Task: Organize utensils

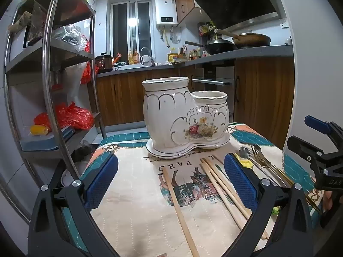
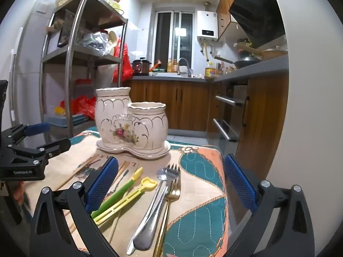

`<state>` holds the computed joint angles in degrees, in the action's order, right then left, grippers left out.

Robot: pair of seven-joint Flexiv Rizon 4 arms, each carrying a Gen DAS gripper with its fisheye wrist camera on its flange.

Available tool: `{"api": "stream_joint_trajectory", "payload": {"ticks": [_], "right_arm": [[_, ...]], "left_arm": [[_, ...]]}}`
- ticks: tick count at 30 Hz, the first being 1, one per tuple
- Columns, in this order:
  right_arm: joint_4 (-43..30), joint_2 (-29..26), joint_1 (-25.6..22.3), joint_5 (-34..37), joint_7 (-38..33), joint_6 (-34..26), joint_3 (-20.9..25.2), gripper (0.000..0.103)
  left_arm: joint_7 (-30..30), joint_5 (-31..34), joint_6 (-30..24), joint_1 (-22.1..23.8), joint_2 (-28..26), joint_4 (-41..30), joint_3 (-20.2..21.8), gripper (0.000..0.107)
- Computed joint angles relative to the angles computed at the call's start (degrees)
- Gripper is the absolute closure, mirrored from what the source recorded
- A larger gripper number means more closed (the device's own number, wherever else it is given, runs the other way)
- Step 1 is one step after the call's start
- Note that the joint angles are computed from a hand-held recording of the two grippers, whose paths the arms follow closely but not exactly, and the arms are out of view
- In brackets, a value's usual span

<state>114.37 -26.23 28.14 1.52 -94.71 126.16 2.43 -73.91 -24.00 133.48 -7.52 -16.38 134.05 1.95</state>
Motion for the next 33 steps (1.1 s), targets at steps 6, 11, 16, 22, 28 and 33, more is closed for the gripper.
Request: {"api": "stream_joint_trajectory", "payload": {"ticks": [6,11,16,22,28,33], "right_arm": [[0.00,-0.02,-0.08,-0.06,0.03,0.01,0.05,0.005],[-0.05,-0.10,-0.06,-0.12,-0.08,0.16,0.09,0.005],[-0.08,-0.14,-0.21,-0.21,0.23,0.05,0.14,0.005],[-0.17,-0.19,-0.01,-0.03,0.16,0.00,0.02,0.005],[-0.19,-0.22,0.05,0.04,0.15,-0.02,-0.01,0.005],[-0.20,-0.24,0.04,0.03,0.16,-0.03,0.00,0.005]], "left_arm": [[-2.72,3.62,1.51,1.71,-0.38,0.70,0.06,0.009],[0.02,0.59,0.33,0.17,-0.15,0.36,0.21,0.009],[-0.11,0.74,0.62,0.35,-0.36,0.34,0.13,0.009],[-0.09,0.70,0.52,0.25,-0.35,0.38,0.00,0.009],[0.47,0.09,-0.13,0.09,0.08,0.20,0.15,0.009],[0.38,0.01,-0.05,0.07,0.00,0.15,0.13,0.009]]}}
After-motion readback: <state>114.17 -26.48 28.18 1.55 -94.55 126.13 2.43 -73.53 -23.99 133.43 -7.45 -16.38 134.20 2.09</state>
